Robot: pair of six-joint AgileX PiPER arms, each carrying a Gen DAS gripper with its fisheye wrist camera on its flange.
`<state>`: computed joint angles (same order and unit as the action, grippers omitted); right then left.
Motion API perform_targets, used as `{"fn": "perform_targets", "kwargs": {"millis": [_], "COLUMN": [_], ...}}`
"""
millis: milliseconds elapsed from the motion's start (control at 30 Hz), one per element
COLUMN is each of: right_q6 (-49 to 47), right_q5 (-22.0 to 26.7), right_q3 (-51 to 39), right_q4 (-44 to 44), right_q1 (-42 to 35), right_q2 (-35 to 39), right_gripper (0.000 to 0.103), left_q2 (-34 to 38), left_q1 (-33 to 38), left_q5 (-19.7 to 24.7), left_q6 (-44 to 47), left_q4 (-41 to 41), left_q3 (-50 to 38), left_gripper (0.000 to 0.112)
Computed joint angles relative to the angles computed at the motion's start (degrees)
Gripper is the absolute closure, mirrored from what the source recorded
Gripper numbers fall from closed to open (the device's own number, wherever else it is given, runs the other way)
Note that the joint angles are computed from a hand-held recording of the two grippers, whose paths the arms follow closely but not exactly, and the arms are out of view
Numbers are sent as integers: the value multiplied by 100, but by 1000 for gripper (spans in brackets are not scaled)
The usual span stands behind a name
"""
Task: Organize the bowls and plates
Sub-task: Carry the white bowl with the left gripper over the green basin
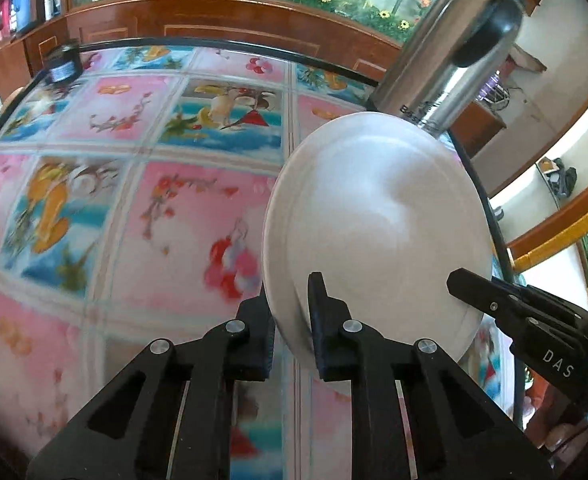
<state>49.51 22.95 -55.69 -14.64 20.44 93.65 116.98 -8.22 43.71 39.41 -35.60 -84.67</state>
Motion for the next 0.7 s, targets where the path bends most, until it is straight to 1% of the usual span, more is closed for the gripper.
{"fn": "perform_targets", "kwargs": {"millis": [133,200,367,500,700], "right_q6": [1265,1703,2882,3668,4182], "right_q5": [285,439,963,1553,2088], "right_q3": [128,117,-14,-175,-330], "right_q4": [-933,-1217,-2022,-2548,-2836], "right_q1": [743,1055,1901,2593,3205], "right_q2": [-340,-431,-495,-469,-443], "right_gripper": [91,91,91,91,89], "left_q2": [-870,-1289,-1993,-2349,-2875], "left_q1": [317,498,965,1330,1880], "left_q5": [-252,-392,-568,-528,-409], "left_q6": [635,994,1770,2331,3243], "left_q4": [-235,-357,-800,-1163,-1722], "left_q3": [993,1458,2249,2664,3198], "left_gripper": [98,98,98,98,98]}}
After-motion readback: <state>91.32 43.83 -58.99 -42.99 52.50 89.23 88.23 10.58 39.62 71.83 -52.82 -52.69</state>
